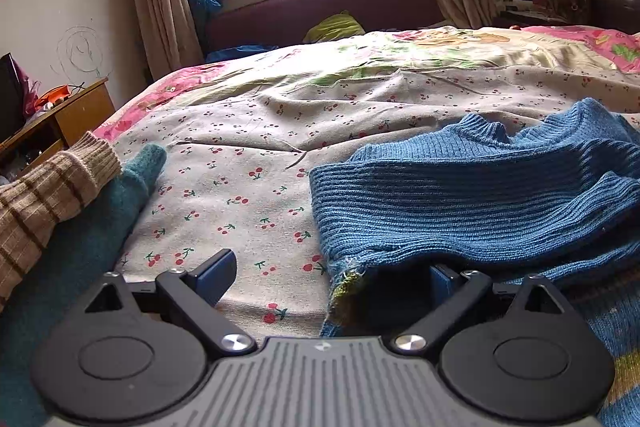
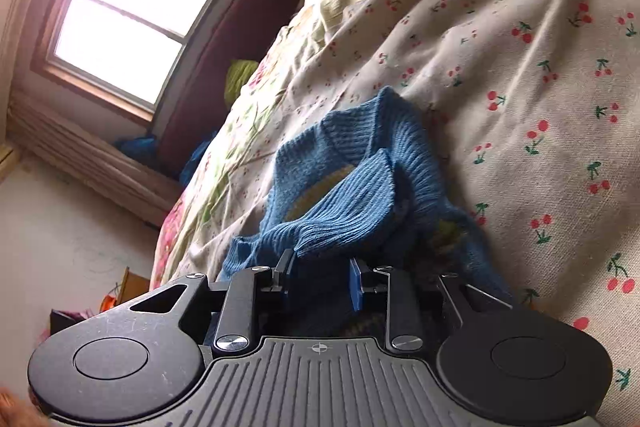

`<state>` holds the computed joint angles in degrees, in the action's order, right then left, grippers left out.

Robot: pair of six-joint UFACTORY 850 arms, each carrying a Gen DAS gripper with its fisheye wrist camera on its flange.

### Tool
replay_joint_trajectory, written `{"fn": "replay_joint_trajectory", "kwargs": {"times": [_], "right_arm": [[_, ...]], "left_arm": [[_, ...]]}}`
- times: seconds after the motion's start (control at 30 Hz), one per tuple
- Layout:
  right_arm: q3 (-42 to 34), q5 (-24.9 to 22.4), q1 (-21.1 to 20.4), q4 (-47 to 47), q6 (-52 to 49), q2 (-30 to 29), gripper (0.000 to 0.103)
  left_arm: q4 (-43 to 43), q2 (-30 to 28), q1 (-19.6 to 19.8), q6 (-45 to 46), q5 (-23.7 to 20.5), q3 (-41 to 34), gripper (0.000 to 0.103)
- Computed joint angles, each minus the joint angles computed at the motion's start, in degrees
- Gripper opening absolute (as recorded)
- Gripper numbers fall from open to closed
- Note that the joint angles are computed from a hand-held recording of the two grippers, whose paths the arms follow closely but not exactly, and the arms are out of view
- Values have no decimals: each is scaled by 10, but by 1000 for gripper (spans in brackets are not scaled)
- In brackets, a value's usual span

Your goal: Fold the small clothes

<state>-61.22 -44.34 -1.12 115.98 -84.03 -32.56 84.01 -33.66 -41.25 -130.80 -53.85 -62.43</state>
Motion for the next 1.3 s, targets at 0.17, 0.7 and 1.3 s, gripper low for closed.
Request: {"fn": "replay_joint_trajectory", "kwargs": {"times": [0.17,0.7,1.3], "right_arm": [[-3,41,9,57,-14,1,27],[-9,49,-18,4,-28,-3,10],[-27,77,-14,-43,71,-2,29]], "left_arm": [[4,2,2,-3,5,3,103],[-2,12,-5,-9,-8,19,103],[3,12,1,-18,4,19,103]]}}
